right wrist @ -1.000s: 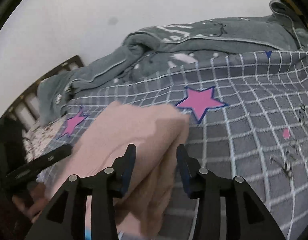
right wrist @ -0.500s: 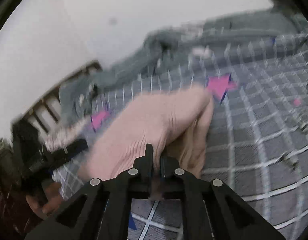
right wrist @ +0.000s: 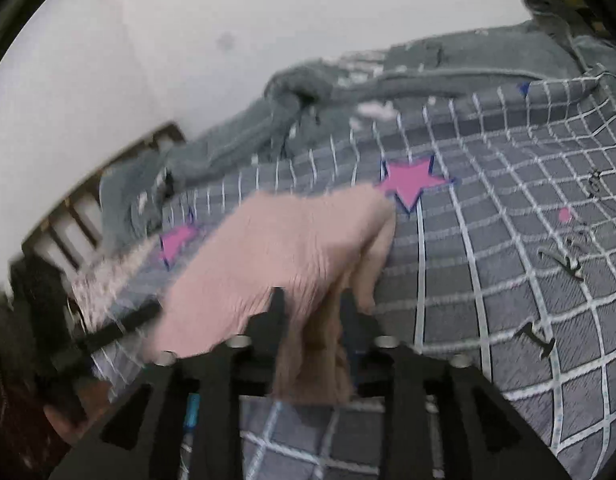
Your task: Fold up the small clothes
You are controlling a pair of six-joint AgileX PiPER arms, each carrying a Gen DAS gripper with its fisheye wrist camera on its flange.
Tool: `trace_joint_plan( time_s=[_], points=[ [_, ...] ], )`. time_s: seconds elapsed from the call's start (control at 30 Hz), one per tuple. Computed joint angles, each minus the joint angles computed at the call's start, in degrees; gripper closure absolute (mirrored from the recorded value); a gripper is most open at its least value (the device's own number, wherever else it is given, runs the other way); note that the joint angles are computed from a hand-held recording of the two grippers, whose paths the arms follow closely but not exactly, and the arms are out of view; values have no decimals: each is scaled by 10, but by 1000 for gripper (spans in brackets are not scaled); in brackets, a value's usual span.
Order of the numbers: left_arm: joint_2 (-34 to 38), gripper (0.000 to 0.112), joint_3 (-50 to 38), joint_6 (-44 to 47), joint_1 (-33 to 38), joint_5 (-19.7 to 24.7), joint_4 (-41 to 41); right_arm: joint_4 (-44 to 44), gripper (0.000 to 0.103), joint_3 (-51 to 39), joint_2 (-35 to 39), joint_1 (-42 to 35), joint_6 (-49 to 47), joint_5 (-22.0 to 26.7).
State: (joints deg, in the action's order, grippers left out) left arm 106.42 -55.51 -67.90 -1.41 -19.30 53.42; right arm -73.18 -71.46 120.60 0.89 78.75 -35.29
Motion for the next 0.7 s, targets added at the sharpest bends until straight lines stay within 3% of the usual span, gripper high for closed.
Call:
trace_joint_plan(
  time_s=[0.13, 0.23, 0.27, 0.3, 0.53, 0.7],
  points=[
    [0, 48, 1, 76, -23, 21, -69, 8, 65, -8, 5, 16, -9, 22],
    [8, 41, -17, 82, -37, 62, -70, -34, 65, -25, 14, 45, 9, 116],
    [14, 40, -28, 78, -45, 87, -65, -57, 65, -31, 21, 47, 25, 124],
    [21, 40, -35, 65, -49, 103, -51, -61, 65, -32, 27, 45, 29, 121],
    [17, 40, -28, -1, -34, 85, 18, -53, 61, -18, 18, 33, 18, 102],
    [16, 40, -26, 63, -38, 88, -43, -43, 57, -5, 5, 29, 7, 95]
  ],
)
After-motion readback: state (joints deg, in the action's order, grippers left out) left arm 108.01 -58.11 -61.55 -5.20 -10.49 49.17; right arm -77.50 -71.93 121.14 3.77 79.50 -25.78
